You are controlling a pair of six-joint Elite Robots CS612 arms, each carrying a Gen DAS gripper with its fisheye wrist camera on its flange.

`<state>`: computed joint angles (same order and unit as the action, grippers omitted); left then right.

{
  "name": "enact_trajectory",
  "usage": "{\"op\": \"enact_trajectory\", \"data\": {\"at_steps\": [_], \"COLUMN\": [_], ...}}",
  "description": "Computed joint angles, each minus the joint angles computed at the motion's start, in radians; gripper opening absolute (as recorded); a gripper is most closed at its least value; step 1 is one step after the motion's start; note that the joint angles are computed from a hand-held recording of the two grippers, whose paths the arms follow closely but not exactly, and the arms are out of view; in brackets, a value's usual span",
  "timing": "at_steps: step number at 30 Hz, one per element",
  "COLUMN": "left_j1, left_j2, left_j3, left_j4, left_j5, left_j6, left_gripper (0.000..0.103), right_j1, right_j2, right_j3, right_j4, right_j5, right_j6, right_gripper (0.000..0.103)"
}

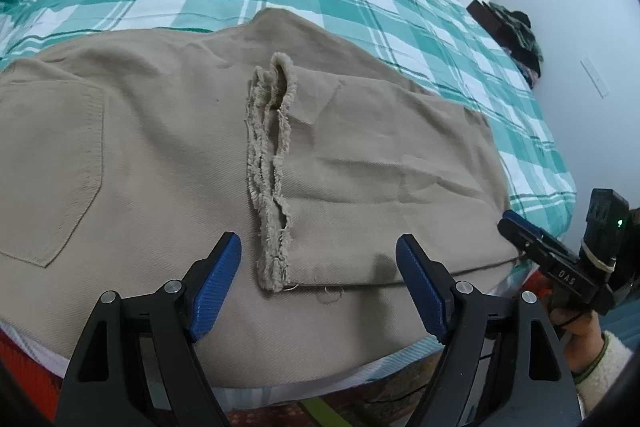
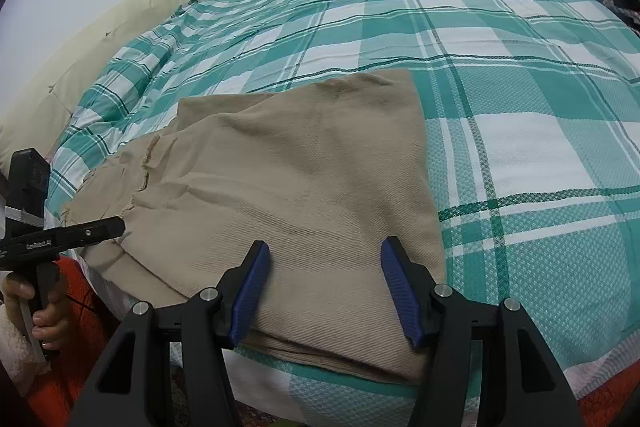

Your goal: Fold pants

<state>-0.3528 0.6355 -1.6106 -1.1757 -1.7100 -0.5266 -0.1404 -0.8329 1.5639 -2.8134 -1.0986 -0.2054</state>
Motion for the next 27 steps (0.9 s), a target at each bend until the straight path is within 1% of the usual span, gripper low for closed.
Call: {"op": "enact_trajectory", "data": {"at_steps": [4,10,15,17,18,20,22,24,25,27], "left_j1": [-0.001,-0.009,-0.019,-0.016,-0.012,0.004,0.021,0.041,0.058,0.083], "left_j2": [-0.001,-0.005,-0.013,-0.016,-0.015,-0.012,-0.009,-0.009,-0.005,0.003], "left_j3": [-0.004,-0.011,-0.024,-0.038,-0.043,-0.066,-0.090,-0.118,-0.142,-0.173], "left_j4": [-0.002,0.012,0.031,0.037,0.033,0.024,0.019,0.025,0.023,0.020], "left_j5": [0.007,0.043,0.096,0.108,0.105,0.101,0.115,0.155,0.186,0.212], "left_j6": [-0.008,-0.006,0.014,0.006,-0.006,-0.060,-0.110,-0.164,-0.212,-0.283], "left_gripper": [0.082,0.082,0.082,0.082,0.082,0.082,0.082,0.082,0.082,0.083], "right_j1": [0.001,0.002,0.002,0.002,0.002,0.002,0.002,0.002,0.002,0.005], "right_j2": [0.001,0.002,0.001,0.001,0.001,0.001,0.001,0.002,0.002,0.002], "right_j3": [-0.001,-0.001,0.000,0.000,0.000,-0.001,-0.001,-0.002,-0.003,-0.005], "right_j4": [-0.001,-0.003,-0.004,-0.004,-0.004,-0.003,-0.002,0.001,0.004,0.010], "right_j5": [-0.006,-0.008,-0.009,-0.009,-0.009,-0.010,-0.008,-0.006,-0.004,-0.005], "right_j6": [-0.004,-0.004,-0.004,-0.004,-0.003,-0.002,-0.003,-0.004,-0.007,-0.018], "right_gripper": [0.059,0.059,0.059,0.059,0.059,0.059,0.060,0.063,0.066,0.070]}}
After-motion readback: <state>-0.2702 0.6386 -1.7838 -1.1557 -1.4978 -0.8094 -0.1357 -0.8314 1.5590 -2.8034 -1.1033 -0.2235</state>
